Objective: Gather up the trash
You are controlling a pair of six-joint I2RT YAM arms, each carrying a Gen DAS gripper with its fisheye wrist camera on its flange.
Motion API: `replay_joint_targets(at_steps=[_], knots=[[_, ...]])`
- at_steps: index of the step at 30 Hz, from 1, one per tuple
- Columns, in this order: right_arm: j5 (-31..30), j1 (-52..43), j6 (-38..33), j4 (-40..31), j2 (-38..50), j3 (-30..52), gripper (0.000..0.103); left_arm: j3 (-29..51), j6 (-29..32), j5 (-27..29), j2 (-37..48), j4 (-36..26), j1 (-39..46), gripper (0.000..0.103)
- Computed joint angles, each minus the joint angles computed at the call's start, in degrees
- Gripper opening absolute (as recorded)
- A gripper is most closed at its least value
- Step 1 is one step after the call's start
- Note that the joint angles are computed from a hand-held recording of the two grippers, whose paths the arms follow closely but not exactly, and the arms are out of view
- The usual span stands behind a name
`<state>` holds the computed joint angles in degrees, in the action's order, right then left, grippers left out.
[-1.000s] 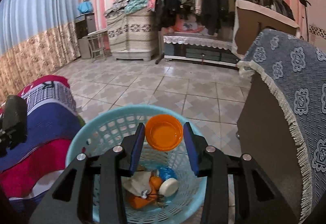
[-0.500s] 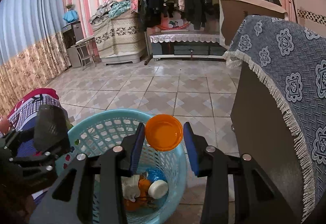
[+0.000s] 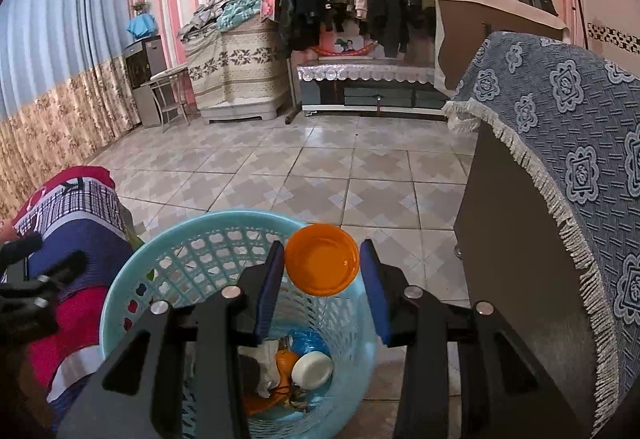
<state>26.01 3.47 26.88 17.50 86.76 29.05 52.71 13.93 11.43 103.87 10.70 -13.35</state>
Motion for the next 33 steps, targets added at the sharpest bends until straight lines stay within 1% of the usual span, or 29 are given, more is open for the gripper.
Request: replay_joint_targets(at_steps=[2, 6, 11, 13, 15, 16, 18, 20, 23, 26, 29, 33], knots=[[0.64, 1.48, 0.24, -0.33, 1.27, 1.13, 0.039, -0.64, -0.04, 0.38, -1.01, 0.03, 2.35, 0.098], [1.4, 3.63, -0.25, -0.76, 3.68, 3.49, 0.039, -2.96, 0.71, -0.5, -3.1, 1.96, 6.58, 0.098], [2.55, 6.39, 0.33, -1.75, 6.46, 6.54, 0.04, -4.03, 0.41, 1.18, -4.58, 1.6, 10.56, 0.098], [2.26, 7.03, -0.63, -0.07, 7.18, 6.57, 0.048, -4.65, 0.14, 1.74, -5.14, 1.7, 11.82, 0.098], [4.14, 8.13, -1.47, 0.09, 7.46, 6.92, 0.066, -5.09, 0.03, 2.38, -5.61, 1.65, 13.18, 0.098], [5.24, 8.63, -1.72, 0.15, 7.3, 6.96, 0.069, -5.18, 0.08, 2.7, -5.76, 1.44, 13.68, 0.098], [5.18, 8.82, -1.7, 1.23, 6.59, 6.15, 0.078, -5.63, 0.25, 3.38, -6.09, 1.29, 15.0, 0.098], [4.81, 8.83, -1.45, 1.57, 6.07, 5.77, 0.081, -6.0, 0.82, 3.65, -6.46, 0.92, 16.18, 0.098], [5.14, 9.06, -1.81, 1.87, 5.25, 5.23, 0.093, -7.85, 2.06, 4.69, -7.68, 1.44, 18.47, 0.098], [6.1, 9.82, -1.8, 2.27, 4.17, 4.77, 0.098, -10.2, 3.11, 5.66, -9.84, 2.0, 21.2, 0.098], [5.85, 10.59, -1.08, 2.76, 4.0, 4.84, 0.098, -11.64, 4.1, 6.98, -11.56, 1.52, 23.89, 0.098], [6.27, 13.61, -0.32, 0.97, 4.62, 5.95, 0.098, -14.04, 6.47, 9.22, -14.11, 0.79, 28.55, 0.098]])
